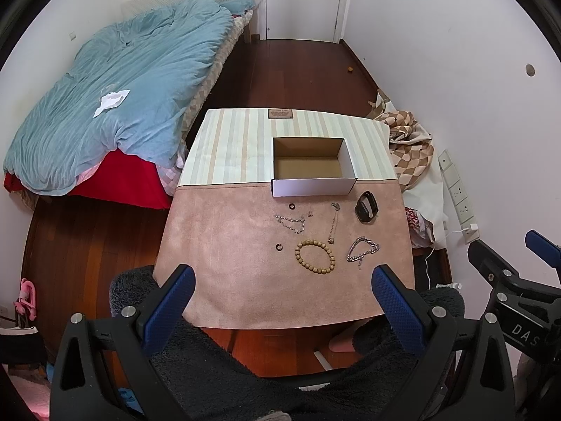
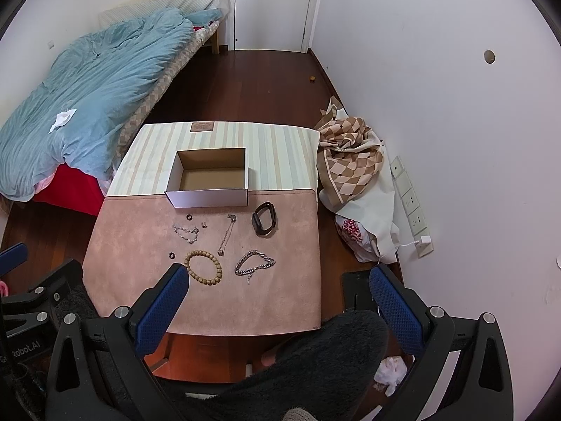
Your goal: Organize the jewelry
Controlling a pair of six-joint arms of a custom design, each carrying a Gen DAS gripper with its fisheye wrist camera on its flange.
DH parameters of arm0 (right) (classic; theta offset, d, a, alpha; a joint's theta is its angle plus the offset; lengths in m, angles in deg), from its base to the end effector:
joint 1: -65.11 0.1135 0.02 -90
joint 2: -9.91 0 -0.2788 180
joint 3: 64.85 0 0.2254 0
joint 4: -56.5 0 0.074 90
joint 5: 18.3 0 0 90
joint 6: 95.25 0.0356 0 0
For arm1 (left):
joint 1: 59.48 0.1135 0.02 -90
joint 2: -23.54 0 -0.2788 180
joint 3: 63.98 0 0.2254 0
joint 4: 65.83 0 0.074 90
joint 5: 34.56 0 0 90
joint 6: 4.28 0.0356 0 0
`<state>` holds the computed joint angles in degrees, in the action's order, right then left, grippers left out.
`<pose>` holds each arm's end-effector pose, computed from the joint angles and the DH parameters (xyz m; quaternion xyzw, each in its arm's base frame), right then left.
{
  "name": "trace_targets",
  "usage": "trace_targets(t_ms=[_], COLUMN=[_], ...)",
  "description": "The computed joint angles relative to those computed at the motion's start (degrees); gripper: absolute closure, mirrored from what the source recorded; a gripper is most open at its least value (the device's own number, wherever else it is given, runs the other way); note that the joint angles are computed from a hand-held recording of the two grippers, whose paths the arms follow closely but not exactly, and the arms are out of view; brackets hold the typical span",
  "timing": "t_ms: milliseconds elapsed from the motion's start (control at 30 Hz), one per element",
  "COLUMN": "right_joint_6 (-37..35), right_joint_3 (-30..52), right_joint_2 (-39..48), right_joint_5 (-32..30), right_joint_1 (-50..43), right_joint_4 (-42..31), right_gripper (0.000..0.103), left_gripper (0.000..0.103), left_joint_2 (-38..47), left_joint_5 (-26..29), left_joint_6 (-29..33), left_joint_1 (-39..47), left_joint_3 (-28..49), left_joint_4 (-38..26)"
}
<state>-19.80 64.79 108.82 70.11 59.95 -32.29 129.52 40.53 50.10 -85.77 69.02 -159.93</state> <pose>0.3137 -0.0273 0.4111 -0.0825 0.9578 -0.0339 0.2733 0.3087 -0.1423 0.3841 -0.1047 0.9665 0.0077 0.2344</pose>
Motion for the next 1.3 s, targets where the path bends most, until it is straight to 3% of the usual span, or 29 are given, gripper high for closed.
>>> trace_targets(t_ms=[300, 567, 700, 833, 1000, 1133, 1167, 1200, 1300], right_joint_6=[1.8, 5.4, 6.0, 7.4, 9.0, 9.9, 9.9, 10.0, 9.9], right_joint_3=[-0.6, -3.5, -4.7, -5.8, -4.9, -4.4, -4.1, -3.4, -2.9], right_joint_2=[1.4, 13.3, 22.1, 29.7, 37.1, 40.5, 41.3, 42.0, 43.2], right_joint_5=[-0.1, -0.7, -1.5, -2.4, -2.0, -1.2, -0.8, -0.7, -0.6], right_joint_1=[-1.1, -4.5, -4.5, -3.9, -2.5, -1.6, -1.4, -1.2, -1.1], right_joint_4=[2.9, 11.7, 14.7, 18.1, 20.7, 22.0, 22.2, 21.8, 21.9], right_gripper=[0.000, 0.000, 0.019, 0.026, 0.027, 0.027, 0.028, 0.031, 0.037], left_gripper=[0.000, 0.001, 0.001, 0.002, 0.019, 0.020, 0.024, 0.034, 0.048], left_joint_2=[1.3, 10.1, 16.5, 23.3, 30.7, 34.9, 35.8, 36.3, 38.7], left_joint_5=[-1.6, -0.6, 4.2, 10.7, 16.9, 18.9, 18.7, 18.6, 18.4], left_joint_6=[0.4, 3.8, 5.0, 4.2, 3.2, 2.2, 2.2, 2.4, 3.2], left_joint_1=[0.7, 4.2, 6.1, 7.6, 8.6, 8.6, 8.4, 8.3, 7.7], left_joint_3=[-0.2, -3.4, -5.2, -4.9, -3.9, -2.2, -1.5, -0.8, 1.7], left_joint_4=[1.5, 10.0, 13.4, 15.5, 17.8, 18.4, 18.1, 17.7, 15.8])
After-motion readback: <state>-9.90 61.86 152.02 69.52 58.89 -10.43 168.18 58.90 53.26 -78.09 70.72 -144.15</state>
